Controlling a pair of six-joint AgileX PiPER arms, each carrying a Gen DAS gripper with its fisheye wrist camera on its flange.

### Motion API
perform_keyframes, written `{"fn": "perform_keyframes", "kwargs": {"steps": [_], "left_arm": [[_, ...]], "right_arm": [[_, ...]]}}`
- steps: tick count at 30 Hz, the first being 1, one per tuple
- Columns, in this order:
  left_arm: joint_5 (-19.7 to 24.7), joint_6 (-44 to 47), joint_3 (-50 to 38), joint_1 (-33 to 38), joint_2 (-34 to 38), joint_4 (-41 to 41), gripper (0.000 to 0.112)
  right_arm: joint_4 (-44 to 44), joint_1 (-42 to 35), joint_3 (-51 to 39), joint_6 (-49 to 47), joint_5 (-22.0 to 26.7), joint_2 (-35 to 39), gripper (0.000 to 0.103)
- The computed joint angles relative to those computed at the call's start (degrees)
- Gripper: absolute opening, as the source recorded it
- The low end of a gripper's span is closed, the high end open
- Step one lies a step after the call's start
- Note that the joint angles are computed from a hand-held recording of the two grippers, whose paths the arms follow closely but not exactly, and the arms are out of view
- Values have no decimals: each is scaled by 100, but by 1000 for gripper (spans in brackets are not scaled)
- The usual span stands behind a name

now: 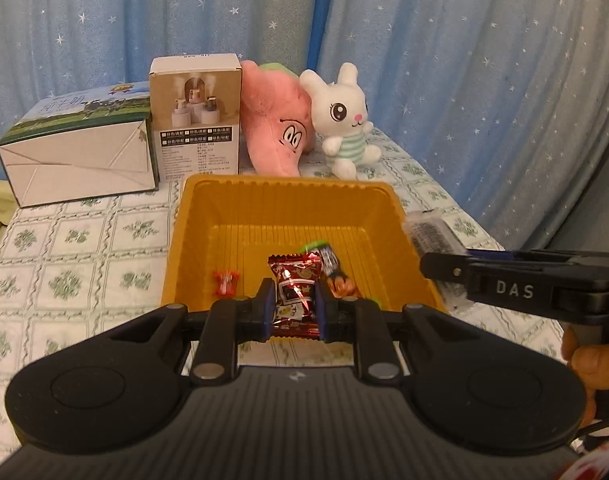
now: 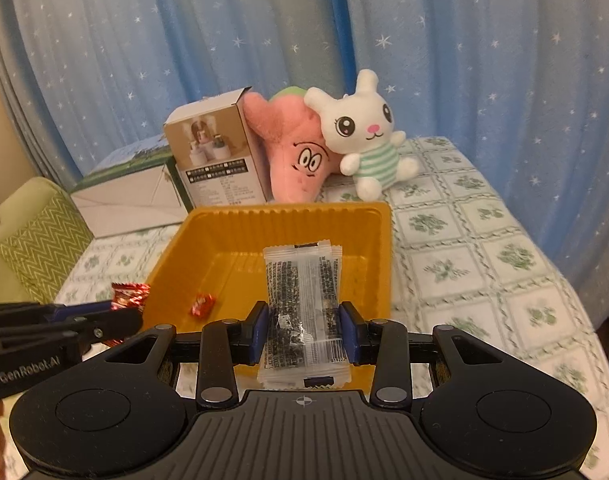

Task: Organize snacks
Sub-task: 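Carry both snacks over the orange tray and open both tools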

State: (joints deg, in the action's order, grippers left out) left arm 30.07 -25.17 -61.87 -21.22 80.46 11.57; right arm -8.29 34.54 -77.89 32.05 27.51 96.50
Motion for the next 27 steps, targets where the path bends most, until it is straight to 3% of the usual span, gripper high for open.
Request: {"fn": "perform_keyframes", "kwargs": {"steps": [9,23,25,27], "left_arm": [[-243,492,-459,348,823,-401,18],[-719,1147,-581,653,1493,-1184,19],[-887,1162,-473,674,1480,-1271,28],[-894,1117,-413,674,1462,-1201,28]], "right_arm": [[571,-237,-758,-565,21,854,38],[648,-318,-1057,-600,8,1331,38],[694,-316,-1061,-657,-6,1351,38],[710,-313,-1038,-679,-31,1355,38]]}}
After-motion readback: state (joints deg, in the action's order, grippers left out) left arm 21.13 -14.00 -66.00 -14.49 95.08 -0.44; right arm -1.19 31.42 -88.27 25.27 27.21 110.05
